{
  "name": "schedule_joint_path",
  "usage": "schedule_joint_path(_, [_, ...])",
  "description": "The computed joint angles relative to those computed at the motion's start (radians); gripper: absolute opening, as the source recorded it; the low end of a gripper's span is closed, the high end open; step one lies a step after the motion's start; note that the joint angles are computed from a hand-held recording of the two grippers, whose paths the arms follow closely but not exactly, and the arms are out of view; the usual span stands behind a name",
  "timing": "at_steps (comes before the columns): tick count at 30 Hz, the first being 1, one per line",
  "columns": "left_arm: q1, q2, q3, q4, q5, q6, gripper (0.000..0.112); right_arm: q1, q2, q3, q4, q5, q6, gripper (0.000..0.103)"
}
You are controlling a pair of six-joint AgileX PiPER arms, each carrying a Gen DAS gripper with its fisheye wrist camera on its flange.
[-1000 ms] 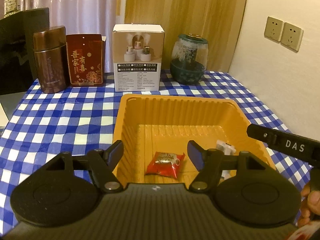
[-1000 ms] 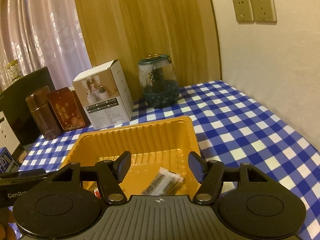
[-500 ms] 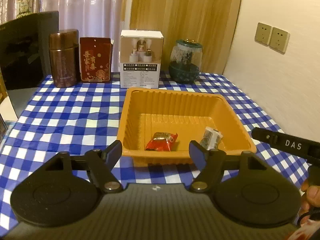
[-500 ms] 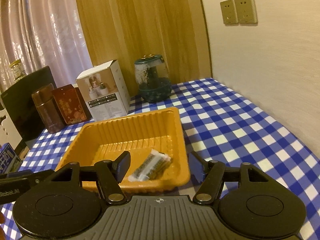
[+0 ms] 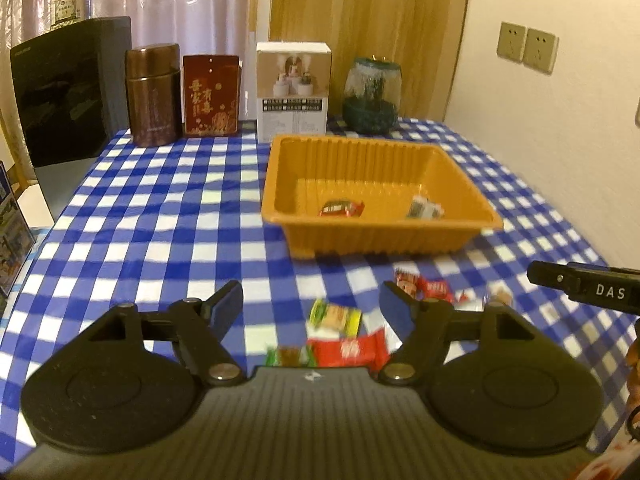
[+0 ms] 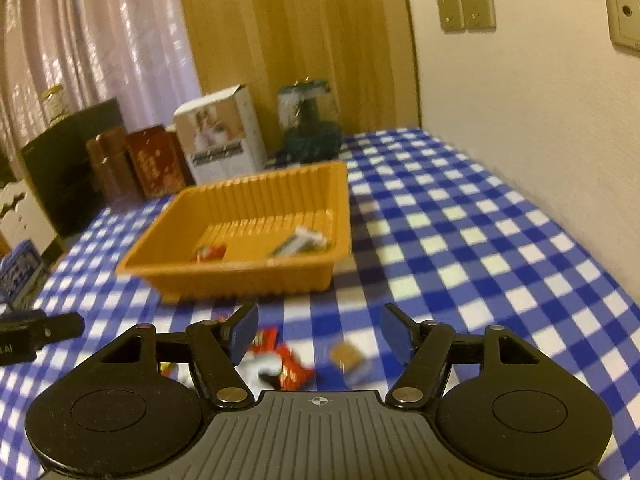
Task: Organize snacks
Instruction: 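Close the left tool on the green-wrapped cake while the right tool closes on the clear-wrapped brown cake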
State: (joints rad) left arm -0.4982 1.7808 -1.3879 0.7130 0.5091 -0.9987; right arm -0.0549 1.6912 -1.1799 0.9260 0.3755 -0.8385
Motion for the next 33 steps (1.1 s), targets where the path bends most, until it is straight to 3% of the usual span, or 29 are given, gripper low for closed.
schedule_joint_path(8, [-0.023, -0.057, 0.139, 0.072, -0.027, -0.077, 0.073, -0.030, -0.026, 0.101, 0.025, 0.024, -0.071, 0.068])
schedule_joint_path(16, [-0.006, -0.049, 0.189, 0.076, -0.048, -0.081, 0.073, -0.026, 0.009, 0.074, 0.014, 0.012, -0.094, 0.068])
schedule_joint_path(22, [0.031, -0.018, 0.187, 0.070, -0.068, -0.023, 0.072, -0.024, 0.060, 0.036, 0.005, 0.005, -0.128, 0.068])
schedule_joint_path(29, [0.087, 0.052, 0.145, -0.035, -0.119, 0.108, 0.072, -0.030, 0.108, -0.007, -0.070, 0.007, -0.054, 0.068])
schedule_joint_path(33, [0.091, 0.083, 0.122, -0.035, -0.135, 0.097, 0.071, -0.025, 0.126, -0.025, -0.094, 0.002, -0.030, 0.068])
